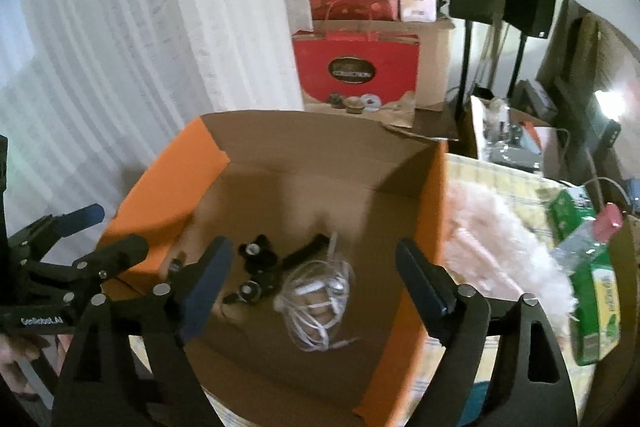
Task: Organize objects
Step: 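Open both grippers to drop the knobs into the orange box, then withdraw both tools from the orange box back over the table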
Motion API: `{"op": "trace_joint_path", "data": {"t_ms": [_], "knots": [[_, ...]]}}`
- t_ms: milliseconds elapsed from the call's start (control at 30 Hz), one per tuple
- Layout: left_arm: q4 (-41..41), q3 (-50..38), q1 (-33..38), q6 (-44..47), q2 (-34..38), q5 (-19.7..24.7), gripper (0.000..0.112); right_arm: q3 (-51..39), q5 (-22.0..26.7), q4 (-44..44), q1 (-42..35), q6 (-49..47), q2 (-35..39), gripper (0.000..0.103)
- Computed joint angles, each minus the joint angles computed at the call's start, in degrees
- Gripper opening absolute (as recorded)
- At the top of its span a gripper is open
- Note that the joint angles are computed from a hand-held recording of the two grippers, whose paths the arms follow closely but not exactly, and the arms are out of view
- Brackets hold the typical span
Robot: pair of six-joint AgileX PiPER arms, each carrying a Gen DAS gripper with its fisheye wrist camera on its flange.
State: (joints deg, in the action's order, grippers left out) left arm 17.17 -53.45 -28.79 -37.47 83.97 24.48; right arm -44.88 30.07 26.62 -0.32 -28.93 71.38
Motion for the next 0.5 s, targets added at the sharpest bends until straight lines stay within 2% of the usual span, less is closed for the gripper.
{"op": "trace_joint_path", "data": {"t_ms": [200,267,500], "knots": [[9.51,-0.75,-3.61,-9.88,0.03,1.03,0.103,1.36,0.92,-2.17,-3.35,-0.58,-3.46,0.089],[10.44,-1.04,-4.28,-11.07,-0.01,1.26,0.103,1.82,1.57,-1.87,-4.70,-1.45,-4.71,0.090],[16.17,-2.03,-8.38,-17.94,-0.24,2.36,0.103,3.40,4.21,2.58,-10.66,-6.97,-7.99,0.100]]}}
